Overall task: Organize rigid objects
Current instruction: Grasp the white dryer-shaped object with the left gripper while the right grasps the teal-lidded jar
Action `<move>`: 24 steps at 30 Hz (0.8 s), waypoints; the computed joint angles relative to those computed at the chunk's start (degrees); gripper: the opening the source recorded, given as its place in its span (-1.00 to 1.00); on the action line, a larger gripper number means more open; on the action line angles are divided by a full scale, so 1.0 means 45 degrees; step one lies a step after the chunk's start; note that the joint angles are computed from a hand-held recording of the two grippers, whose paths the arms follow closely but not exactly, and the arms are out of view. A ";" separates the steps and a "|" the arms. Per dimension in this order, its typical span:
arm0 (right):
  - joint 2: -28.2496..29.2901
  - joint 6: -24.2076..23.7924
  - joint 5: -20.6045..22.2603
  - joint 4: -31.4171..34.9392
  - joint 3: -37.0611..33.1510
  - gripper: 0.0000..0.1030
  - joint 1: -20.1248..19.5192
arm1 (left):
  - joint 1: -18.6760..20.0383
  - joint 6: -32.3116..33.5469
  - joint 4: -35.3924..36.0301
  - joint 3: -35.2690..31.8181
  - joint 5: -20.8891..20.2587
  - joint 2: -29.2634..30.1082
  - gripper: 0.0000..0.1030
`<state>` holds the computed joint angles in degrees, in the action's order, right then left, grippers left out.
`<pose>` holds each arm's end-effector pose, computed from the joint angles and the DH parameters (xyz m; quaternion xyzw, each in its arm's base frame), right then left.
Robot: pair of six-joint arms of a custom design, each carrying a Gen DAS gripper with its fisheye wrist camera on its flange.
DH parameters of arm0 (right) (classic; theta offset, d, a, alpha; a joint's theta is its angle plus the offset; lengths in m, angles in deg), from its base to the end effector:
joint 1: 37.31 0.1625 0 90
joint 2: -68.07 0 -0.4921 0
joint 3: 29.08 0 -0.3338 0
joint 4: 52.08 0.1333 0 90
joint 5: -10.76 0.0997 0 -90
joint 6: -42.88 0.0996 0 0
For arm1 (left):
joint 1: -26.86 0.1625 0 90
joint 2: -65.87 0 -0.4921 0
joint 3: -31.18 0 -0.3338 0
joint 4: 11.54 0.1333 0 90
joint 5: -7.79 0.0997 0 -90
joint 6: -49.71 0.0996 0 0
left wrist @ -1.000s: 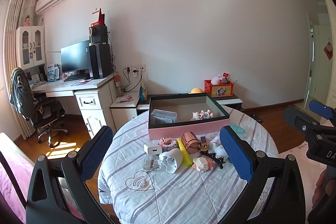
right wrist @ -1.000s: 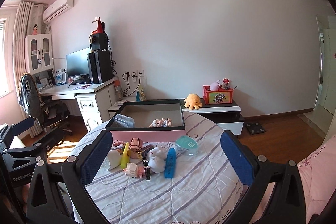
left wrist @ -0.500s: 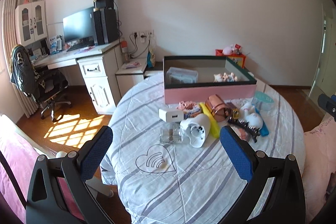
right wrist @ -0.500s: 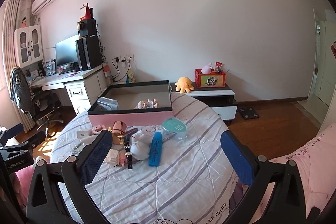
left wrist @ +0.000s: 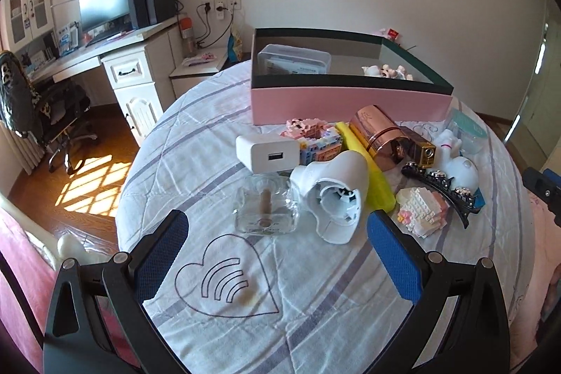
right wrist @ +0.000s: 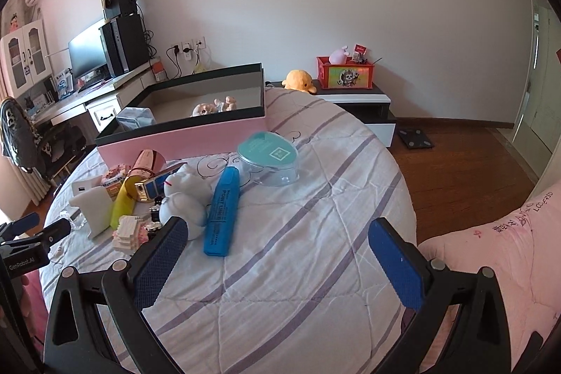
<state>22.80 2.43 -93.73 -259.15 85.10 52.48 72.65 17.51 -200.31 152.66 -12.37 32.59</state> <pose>0.1062 -0.6052 0.2106 0.2632 -0.8681 0.3395 0.2486 -0.2043 -0.5353 0.0834 0.0330 0.8175 -0.4119 0.4012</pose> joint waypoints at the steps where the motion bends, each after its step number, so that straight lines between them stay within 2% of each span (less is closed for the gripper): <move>1: 0.0050 0.0039 -0.0025 0.0123 -0.0124 1.00 -0.0020 | 0.0029 0.0316 -0.0024 -0.0209 0.0031 0.0136 1.00; 4: 0.0155 0.0101 -0.0072 0.0394 -0.0386 1.00 -0.0080 | 0.0202 0.1073 -0.0008 -0.0847 -0.0216 0.0411 0.95; 6: 0.0200 0.0116 -0.0096 0.0563 -0.0537 1.00 -0.0132 | 0.0309 0.1506 0.0192 -0.1254 -0.0346 0.0576 0.78; 12: 0.0425 0.0024 -0.0282 0.1230 -0.1335 1.00 -0.0236 | 0.0505 0.2077 0.1623 -0.2386 0.0395 0.1053 0.42; 16: 0.0780 -0.0135 -0.0610 0.1836 -0.2264 1.00 -0.0210 | 0.0618 0.2727 0.1940 -0.2844 0.0628 0.1356 0.29; 18: 0.0954 -0.0262 -0.0687 0.2629 -0.2911 1.00 -0.0163 | 0.0615 0.2904 0.1771 -0.2843 0.0585 0.1369 0.29; 24: 0.1788 -0.1332 -0.1164 0.5103 -0.5094 1.00 0.0129 | 0.0703 0.3564 -0.0229 -0.2262 -0.0735 0.0924 0.28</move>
